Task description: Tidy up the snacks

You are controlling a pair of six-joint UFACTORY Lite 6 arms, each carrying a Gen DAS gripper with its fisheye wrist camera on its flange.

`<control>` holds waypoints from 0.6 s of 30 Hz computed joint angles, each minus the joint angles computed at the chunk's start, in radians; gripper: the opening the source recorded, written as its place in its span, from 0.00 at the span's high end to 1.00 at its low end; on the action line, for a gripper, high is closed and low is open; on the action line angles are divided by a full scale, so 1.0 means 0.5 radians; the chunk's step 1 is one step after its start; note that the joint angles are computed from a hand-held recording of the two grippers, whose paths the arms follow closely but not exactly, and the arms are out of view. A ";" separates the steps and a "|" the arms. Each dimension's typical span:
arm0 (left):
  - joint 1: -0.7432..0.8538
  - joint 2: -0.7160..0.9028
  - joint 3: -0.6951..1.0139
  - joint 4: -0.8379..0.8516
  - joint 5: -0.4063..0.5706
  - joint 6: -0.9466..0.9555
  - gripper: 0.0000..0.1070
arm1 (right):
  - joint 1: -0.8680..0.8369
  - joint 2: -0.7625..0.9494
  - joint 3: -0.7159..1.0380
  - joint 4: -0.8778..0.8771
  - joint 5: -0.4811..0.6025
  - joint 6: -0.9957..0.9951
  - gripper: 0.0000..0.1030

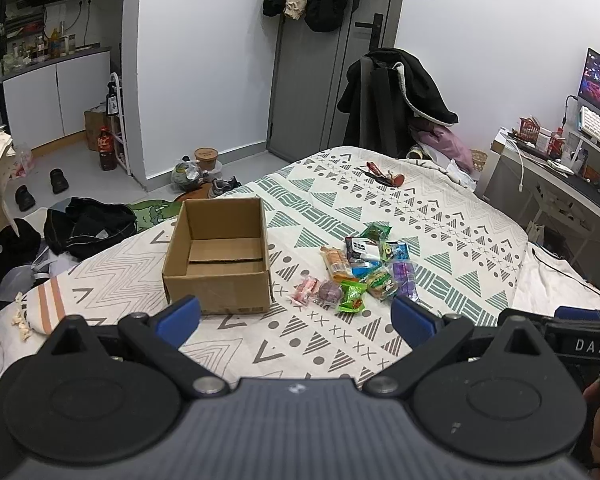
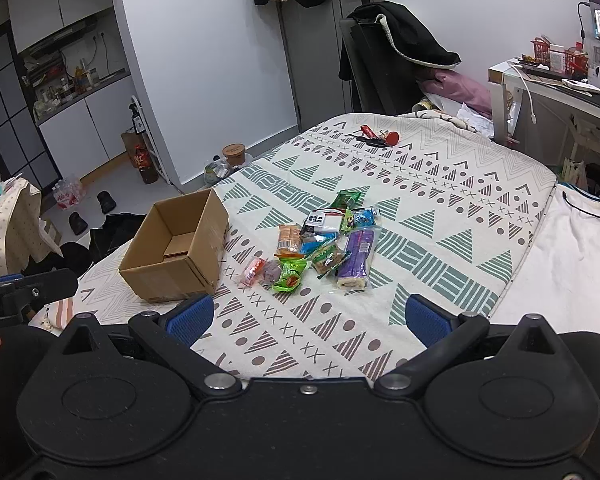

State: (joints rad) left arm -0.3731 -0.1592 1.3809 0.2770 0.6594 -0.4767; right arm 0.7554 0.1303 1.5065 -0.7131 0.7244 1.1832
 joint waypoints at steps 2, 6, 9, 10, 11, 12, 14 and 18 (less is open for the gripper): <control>0.016 0.009 0.001 -0.020 -0.011 0.019 0.05 | -0.011 0.005 0.003 0.012 -0.009 -0.014 0.00; 0.024 -0.004 -0.017 -0.026 -0.021 0.027 0.05 | -0.037 0.028 0.015 0.030 -0.043 -0.052 0.00; 0.031 0.034 -0.001 -0.040 -0.040 0.023 0.05 | -0.075 0.068 0.036 0.040 -0.080 -0.078 0.00; 0.034 0.056 0.007 -0.053 -0.056 0.032 0.05 | -0.096 0.083 0.042 0.046 -0.101 -0.089 0.00; 0.054 0.079 0.015 -0.085 -0.078 0.067 0.05 | -0.115 0.097 0.048 0.056 -0.123 -0.101 0.00; 0.090 0.122 0.035 -0.138 -0.108 0.125 0.05 | -0.140 0.117 0.056 0.071 -0.144 -0.119 0.00; 0.112 0.188 0.057 -0.197 -0.153 0.164 0.06 | -0.196 0.165 0.078 0.106 -0.188 -0.159 0.00; 0.143 0.407 0.191 -0.298 -0.216 0.216 0.08 | -0.294 0.279 0.131 0.192 -0.251 -0.246 0.01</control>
